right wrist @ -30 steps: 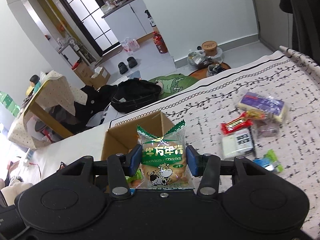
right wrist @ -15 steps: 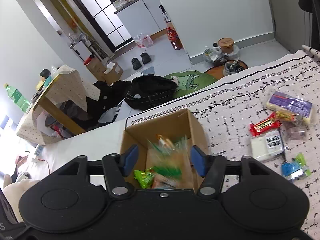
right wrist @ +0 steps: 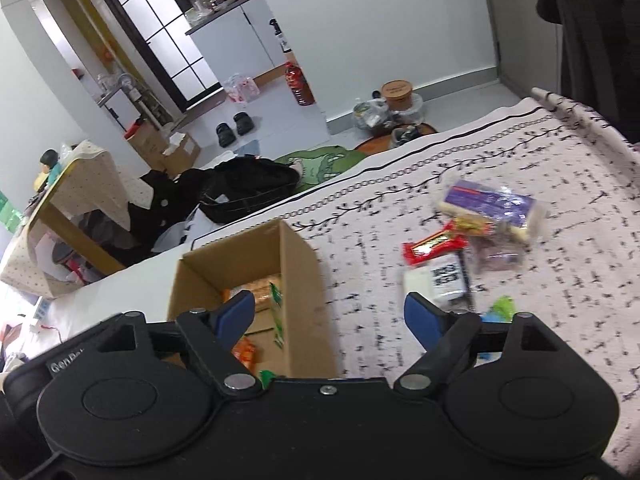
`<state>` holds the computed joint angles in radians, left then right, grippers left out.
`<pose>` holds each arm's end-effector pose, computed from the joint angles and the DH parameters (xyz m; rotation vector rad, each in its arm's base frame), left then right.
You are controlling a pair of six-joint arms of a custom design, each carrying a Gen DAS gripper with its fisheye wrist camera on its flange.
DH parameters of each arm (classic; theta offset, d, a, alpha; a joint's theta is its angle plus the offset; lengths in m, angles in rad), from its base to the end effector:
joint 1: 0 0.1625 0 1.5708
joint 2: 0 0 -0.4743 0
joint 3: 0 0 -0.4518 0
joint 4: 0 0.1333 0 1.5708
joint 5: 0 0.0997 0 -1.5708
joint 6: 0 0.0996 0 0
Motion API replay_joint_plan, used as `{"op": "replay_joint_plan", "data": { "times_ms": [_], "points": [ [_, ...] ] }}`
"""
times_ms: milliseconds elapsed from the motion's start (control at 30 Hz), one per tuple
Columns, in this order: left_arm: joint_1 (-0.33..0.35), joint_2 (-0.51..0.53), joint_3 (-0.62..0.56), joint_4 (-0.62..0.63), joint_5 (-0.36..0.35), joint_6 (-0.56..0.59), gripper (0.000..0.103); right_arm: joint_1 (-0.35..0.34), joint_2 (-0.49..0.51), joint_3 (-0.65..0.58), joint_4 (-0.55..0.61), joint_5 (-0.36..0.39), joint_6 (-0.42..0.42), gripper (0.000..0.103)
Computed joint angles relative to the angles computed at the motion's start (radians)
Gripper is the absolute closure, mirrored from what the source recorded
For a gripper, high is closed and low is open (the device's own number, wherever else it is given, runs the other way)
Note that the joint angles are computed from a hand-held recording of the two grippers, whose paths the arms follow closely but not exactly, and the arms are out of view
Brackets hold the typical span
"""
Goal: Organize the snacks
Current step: 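Move both tools back over the remaining snacks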
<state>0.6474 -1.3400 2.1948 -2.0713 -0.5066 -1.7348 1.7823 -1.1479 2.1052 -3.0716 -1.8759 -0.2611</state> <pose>-0.2514 -0.4664 0.2035 -0.6819 2.1989 -1.2106 0.2248 -0.5544 0.1959 0.5256 -2.6824 0.7503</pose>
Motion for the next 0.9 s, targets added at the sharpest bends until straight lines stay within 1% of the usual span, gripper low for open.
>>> {"op": "replay_joint_plan", "data": {
  "times_ms": [67, 167, 200, 300, 400, 433, 567, 733, 900],
  "points": [
    [-0.007, 0.011, -0.011, 0.027, 0.008, -0.008, 0.016, -0.004, -0.013, 0.004, 0.004, -0.007, -0.005, 0.017],
    [-0.012, 0.028, -0.022, 0.033, 0.013, 0.000, 0.014, -0.012, -0.034, 0.008, 0.007, -0.015, -0.016, 0.011],
    [-0.011, 0.035, -0.026, 0.028, 0.014, 0.012, 0.014, -0.016, -0.040, 0.010, 0.007, -0.018, -0.020, 0.009],
    [-0.014, 0.057, -0.032, 0.006, 0.020, 0.032, 0.008, -0.032, -0.065, 0.017, 0.009, -0.022, -0.026, 0.004],
    [-0.024, 0.080, -0.035, -0.027, 0.039, 0.058, 0.000, -0.053, -0.091, 0.022, 0.019, -0.016, -0.030, 0.002],
    [-0.026, 0.088, -0.035, -0.044, 0.045, 0.072, 0.000, -0.061, -0.100, 0.025, 0.018, -0.015, -0.037, 0.000],
    [-0.035, 0.119, -0.037, -0.132, 0.054, 0.150, 0.000, -0.087, -0.128, 0.034, 0.005, -0.013, -0.061, 0.000],
    [-0.040, 0.168, -0.054, -0.223, 0.056, 0.261, 0.000, -0.128, -0.162, 0.040, 0.001, -0.015, -0.066, 0.000],
    [-0.039, 0.215, -0.070, -0.315, 0.037, 0.353, 0.000, -0.158, -0.182, 0.039, -0.005, -0.023, -0.085, 0.000]
  ]
}}
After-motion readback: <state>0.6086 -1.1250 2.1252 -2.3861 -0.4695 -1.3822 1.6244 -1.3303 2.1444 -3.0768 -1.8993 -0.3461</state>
